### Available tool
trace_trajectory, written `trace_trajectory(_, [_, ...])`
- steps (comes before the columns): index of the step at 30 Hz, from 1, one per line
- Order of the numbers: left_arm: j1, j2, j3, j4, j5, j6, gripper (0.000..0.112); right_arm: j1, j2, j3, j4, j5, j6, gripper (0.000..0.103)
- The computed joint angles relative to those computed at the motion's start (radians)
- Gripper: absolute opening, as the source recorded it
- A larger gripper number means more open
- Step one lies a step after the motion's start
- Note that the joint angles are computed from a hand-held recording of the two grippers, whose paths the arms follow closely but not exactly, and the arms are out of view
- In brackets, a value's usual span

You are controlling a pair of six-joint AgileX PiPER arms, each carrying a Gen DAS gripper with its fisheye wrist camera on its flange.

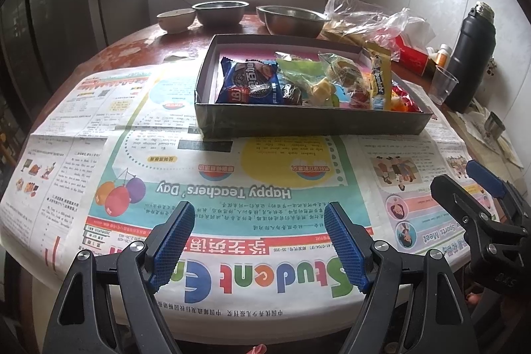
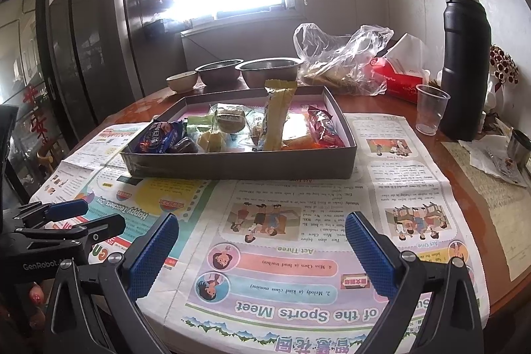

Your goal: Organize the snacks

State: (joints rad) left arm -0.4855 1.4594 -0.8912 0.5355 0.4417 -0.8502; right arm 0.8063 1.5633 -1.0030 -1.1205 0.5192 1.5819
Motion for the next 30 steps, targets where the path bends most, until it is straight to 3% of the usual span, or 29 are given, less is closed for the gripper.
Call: trace_trajectory(30, [-0.02, -0.005, -0.001, 0.063, 0.02, -0.056, 0.082, 0.0, -0.002, -0.002, 0.016, 0.003, -0.017, 0.101])
